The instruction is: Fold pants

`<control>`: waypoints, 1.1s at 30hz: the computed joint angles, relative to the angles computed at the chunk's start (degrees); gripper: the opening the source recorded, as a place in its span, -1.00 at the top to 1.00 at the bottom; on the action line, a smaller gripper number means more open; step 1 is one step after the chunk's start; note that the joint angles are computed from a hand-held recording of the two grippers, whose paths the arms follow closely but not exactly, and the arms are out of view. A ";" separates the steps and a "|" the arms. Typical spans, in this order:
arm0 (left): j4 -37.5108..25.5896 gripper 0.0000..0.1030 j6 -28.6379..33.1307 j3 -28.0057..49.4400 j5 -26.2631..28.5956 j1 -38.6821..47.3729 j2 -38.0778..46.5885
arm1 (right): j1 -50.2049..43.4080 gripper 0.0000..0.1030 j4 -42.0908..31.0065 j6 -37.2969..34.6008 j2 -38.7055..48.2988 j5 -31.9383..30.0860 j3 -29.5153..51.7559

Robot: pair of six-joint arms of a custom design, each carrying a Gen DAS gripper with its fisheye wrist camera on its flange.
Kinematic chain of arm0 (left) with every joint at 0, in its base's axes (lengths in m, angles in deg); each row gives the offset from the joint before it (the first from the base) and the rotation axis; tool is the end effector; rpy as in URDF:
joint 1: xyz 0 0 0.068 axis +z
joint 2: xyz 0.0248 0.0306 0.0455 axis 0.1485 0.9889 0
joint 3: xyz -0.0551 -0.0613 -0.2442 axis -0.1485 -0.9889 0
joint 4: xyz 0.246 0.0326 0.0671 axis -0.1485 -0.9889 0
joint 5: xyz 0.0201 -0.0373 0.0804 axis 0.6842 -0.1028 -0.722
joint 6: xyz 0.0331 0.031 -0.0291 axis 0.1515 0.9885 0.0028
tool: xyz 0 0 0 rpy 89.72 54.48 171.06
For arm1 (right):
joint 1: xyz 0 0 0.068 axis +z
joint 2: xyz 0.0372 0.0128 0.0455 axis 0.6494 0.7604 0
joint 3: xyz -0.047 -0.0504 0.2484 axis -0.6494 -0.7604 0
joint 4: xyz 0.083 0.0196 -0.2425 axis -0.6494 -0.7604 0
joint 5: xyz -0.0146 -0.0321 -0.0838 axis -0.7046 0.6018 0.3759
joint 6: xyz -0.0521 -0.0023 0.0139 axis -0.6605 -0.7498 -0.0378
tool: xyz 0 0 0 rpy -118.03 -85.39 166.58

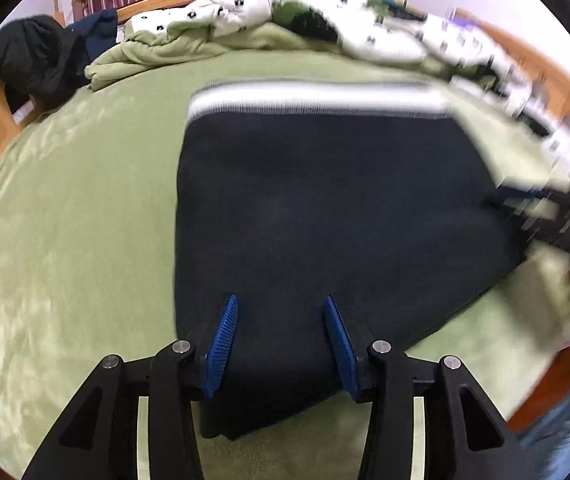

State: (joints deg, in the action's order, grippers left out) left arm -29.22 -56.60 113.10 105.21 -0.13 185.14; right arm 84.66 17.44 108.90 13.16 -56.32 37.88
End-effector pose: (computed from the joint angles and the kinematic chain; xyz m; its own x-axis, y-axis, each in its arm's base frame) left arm 0.2779 -0.0520 0.0552 -0.6583 0.4766 -0.5826 0.5862 0.8101 0.0003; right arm 0.1970 0.1655 0.0588 -0.8064 0.0597 -0.5883 0.1473 0.9838 -0.1020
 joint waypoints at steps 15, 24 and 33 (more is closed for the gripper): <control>7.27 -0.05 -6.65 -0.81 -3.69 -3.51 3.47 | 5.78 0.20 -3.42 -1.90 4.87 3.80 4.48; 0.59 -0.06 -7.44 3.61 -2.50 -3.66 -0.42 | 2.09 0.19 -2.80 -2.11 -2.58 4.32 2.78; -4.12 -0.08 -10.71 21.17 -1.44 -5.55 5.30 | -9.96 0.18 5.56 -4.93 -5.08 7.72 2.33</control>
